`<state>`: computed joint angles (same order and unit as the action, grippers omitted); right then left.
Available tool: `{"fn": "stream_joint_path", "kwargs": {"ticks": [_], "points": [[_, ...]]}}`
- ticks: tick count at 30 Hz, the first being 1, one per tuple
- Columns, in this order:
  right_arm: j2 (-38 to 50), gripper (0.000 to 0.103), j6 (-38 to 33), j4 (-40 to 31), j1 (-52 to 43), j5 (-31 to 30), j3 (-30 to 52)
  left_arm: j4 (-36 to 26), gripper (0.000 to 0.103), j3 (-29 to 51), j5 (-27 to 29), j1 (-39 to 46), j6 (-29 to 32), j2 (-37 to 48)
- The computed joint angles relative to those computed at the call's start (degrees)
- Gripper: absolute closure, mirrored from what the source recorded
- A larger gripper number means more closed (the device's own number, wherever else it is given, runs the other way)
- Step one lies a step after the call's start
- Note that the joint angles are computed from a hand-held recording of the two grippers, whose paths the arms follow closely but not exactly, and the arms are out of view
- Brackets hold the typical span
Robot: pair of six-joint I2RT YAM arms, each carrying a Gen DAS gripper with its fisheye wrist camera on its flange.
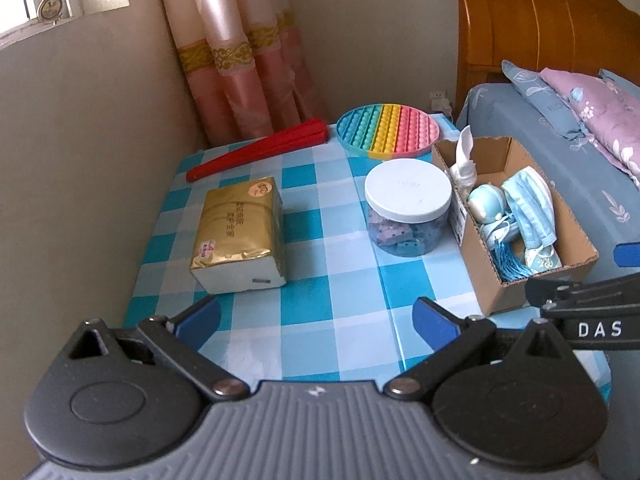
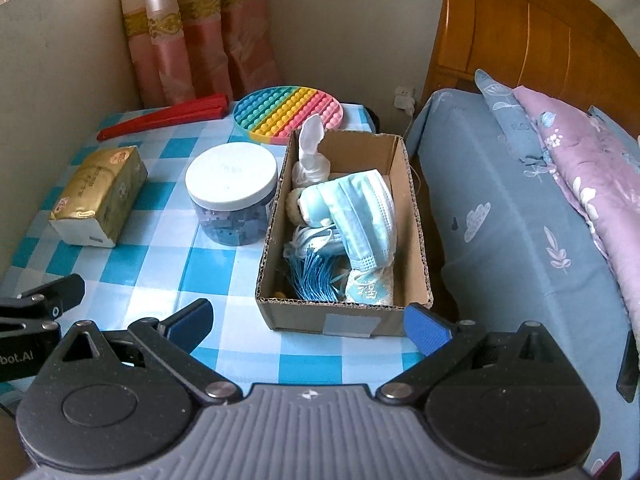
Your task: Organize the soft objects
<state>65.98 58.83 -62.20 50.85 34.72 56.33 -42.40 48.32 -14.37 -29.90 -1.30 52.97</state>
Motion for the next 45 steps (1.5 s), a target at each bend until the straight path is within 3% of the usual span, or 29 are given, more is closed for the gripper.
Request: {"fn": "stream_joint_path", "kwargs": {"ticks": [45], "points": [[-0.1, 0.0, 2.8, -1.7, 2.6, 2.1, 0.7, -1.7, 0.001, 0.9, 0.8, 0.1, -0.9, -0.4]]}}
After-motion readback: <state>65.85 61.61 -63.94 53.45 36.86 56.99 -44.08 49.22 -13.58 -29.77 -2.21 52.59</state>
